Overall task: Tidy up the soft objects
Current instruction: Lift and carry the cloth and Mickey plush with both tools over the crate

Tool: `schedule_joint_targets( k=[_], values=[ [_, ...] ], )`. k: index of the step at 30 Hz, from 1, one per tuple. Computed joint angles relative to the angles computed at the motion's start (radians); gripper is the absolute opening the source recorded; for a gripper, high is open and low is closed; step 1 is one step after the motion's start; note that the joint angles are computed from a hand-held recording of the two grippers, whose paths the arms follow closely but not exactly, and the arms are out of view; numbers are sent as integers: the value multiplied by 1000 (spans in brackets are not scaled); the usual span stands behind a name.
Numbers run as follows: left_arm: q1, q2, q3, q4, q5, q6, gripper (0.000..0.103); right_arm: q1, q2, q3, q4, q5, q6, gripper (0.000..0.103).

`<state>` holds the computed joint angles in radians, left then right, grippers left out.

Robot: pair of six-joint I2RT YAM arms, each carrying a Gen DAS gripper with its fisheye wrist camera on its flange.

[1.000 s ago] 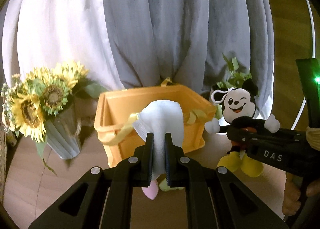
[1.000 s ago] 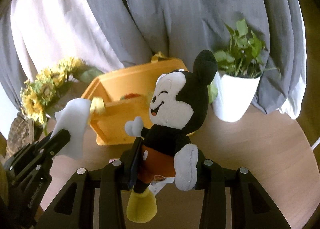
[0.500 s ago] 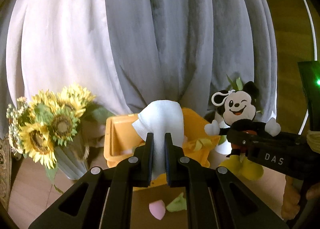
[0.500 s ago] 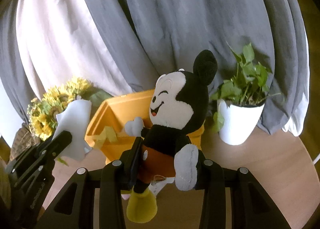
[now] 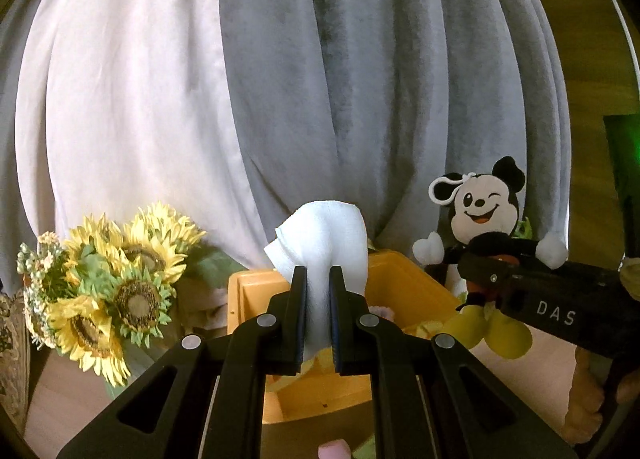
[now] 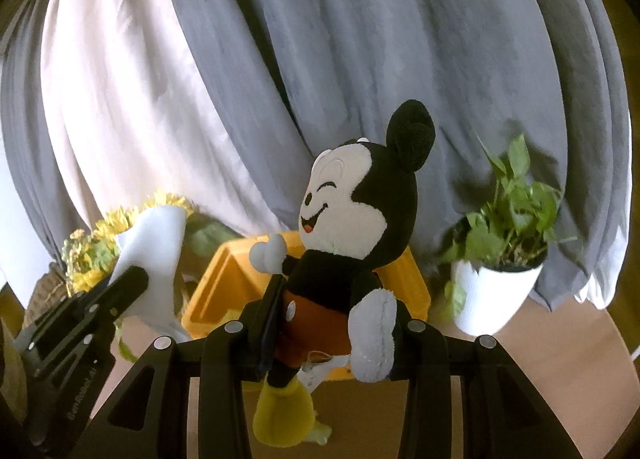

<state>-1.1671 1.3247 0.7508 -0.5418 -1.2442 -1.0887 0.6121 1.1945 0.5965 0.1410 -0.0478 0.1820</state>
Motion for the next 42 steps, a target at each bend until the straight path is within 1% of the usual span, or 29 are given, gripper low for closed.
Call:
schedule_joint_targets(
  k=[2, 4, 8, 9, 14, 21, 29, 34, 42],
  values=[
    [31, -18, -22, 71, 14, 75, 12, -2, 26, 21, 9, -6, 3, 40],
    [50, -29, -32, 104, 22, 115, 12, -2, 52, 39, 18, -4, 2, 40],
    [114, -42, -60, 203, 62, 220, 12, 3, 126, 85, 34, 12, 4, 40],
    [120, -40, -62, 208, 65, 224, 12, 4, 142, 97, 37, 19, 6, 40],
    [197, -50, -96, 320, 122, 326, 12, -2, 240, 159, 46, 23, 27, 40],
    [317, -35, -142, 472, 234, 437, 12, -1, 373, 255, 41, 9, 53, 41],
    [431, 31, -178, 599, 360, 489, 12, 2, 525, 348, 38, -11, 69, 40],
    [505, 99, -190, 687, 442, 521, 12, 2, 607, 402, 27, -27, 79, 41],
    [591, 196, -178, 760, 538, 543, 12, 5, 720, 489, 2, -48, 99, 41]
  ],
)
